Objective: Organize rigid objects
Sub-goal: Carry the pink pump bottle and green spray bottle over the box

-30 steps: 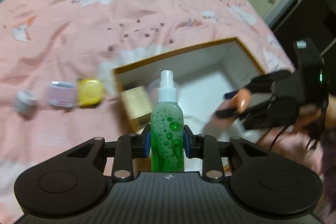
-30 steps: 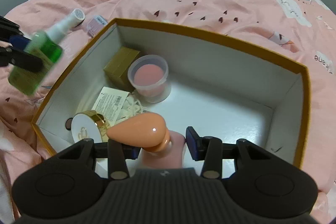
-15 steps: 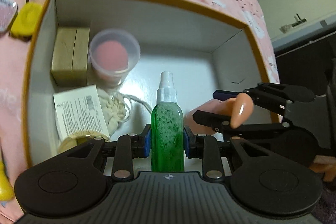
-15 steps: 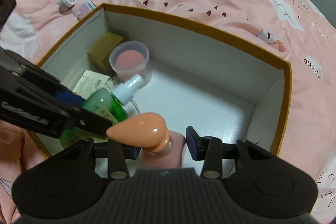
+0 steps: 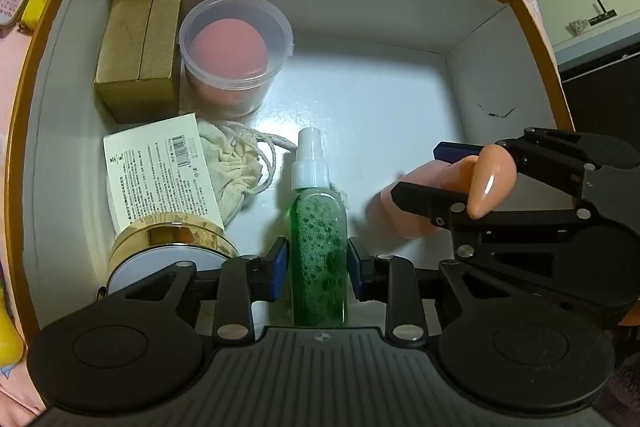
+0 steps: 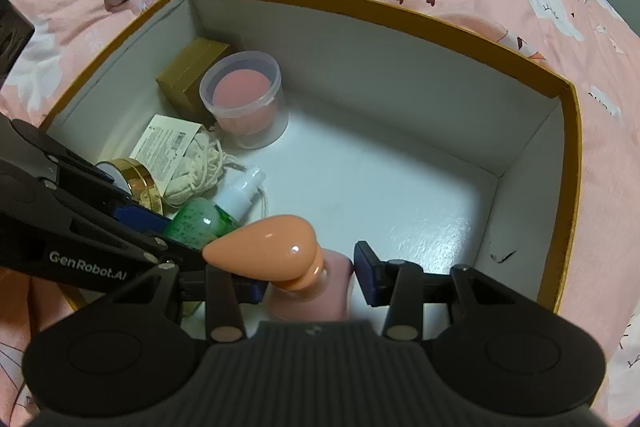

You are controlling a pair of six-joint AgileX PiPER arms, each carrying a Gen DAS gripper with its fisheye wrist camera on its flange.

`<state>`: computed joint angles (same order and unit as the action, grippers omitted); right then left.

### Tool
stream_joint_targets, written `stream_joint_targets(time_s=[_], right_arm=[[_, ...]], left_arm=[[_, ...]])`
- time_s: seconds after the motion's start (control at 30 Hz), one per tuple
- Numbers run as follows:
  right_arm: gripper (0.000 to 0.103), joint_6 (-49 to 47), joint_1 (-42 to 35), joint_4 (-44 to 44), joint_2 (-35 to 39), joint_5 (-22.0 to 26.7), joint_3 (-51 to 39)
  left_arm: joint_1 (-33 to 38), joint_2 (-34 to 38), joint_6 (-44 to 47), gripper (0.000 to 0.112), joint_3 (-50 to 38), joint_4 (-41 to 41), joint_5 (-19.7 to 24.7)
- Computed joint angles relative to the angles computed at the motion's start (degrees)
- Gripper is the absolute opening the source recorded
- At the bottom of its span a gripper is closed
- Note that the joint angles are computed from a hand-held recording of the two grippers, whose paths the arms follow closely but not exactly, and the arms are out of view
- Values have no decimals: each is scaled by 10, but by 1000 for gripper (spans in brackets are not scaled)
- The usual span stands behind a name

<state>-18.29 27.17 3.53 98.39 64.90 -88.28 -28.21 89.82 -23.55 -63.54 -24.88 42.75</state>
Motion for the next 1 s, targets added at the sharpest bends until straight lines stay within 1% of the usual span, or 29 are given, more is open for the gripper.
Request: stream_joint_targets(time_s=[0.07,0.17,0.27,0.57,0.63,0.7,0.77,0.9,0.93,1.0], right_arm=[[43,6,5,-9,1,-1,1],[43,11,8,-13,1,0,1],[43,15,11,-17,0,0,3],[43,13,17,-15,-3,6,4],[43,14,18,-15,-3,7,4],[43,16,17,-14,-2,8,3],[43,16,18,-10,-1,11,1],[43,15,18,2,3,17,-5],[43,14,18,6,4,20,-7],[41,11,20,10,6,24,-12]], left_arm=[[-9,-6,-18,36,-4,28,1],[-35,-21,-65,38,-16,114,6],[-56,-29,-91,38,-28,174,17],[-83,-22,-128,32,-53,260,46],[-82,-27,-127,32,-45,267,45],[-76,-30,-114,30,-40,258,46],[-69,-23,-87,24,-41,235,43],[-59,-16,-51,21,-43,202,37],[-52,-15,-33,20,-42,183,33],[-39,-10,-9,20,-45,154,34]])
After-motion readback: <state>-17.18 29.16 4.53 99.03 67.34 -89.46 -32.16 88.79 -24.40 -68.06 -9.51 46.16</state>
